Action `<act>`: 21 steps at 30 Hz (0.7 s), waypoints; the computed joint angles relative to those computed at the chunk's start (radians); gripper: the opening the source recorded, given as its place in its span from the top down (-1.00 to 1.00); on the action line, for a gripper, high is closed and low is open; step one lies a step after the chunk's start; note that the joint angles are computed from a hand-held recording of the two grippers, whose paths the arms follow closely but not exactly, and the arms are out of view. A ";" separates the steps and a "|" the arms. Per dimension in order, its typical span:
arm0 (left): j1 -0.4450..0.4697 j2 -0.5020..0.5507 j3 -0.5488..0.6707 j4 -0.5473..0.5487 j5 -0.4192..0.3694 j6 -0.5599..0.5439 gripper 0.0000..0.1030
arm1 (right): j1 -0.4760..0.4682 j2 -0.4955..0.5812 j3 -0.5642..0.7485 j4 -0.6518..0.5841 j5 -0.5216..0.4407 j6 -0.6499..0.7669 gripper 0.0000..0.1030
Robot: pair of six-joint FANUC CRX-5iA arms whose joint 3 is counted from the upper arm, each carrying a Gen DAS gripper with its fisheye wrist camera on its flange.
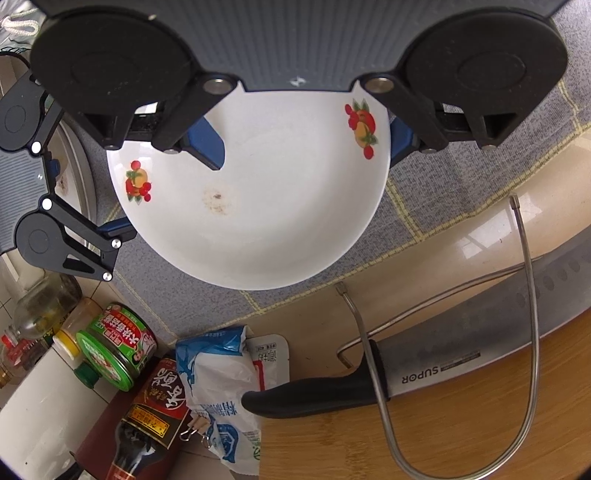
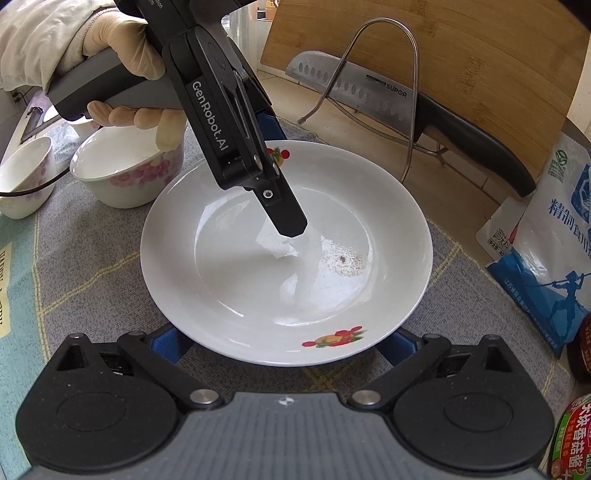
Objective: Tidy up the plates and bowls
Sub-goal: 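Carry the floral plate with the left gripper toward the plate stack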
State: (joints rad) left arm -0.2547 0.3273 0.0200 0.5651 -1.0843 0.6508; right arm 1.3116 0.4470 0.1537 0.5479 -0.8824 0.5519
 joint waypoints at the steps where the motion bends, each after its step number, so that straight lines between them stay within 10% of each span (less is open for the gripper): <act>1: 0.001 -0.002 -0.001 0.003 0.000 0.000 -0.70 | 0.001 -0.002 0.001 0.002 0.000 -0.002 -1.00; 21: -0.016 -0.092 -0.058 0.034 0.012 -0.024 -0.70 | 0.061 -0.077 -0.047 0.066 -0.049 -0.130 -1.00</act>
State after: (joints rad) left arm -0.2708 0.2352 -0.0377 0.5989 -1.0721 0.6270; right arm 1.3724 0.3704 0.1066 0.6144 -0.9316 0.4214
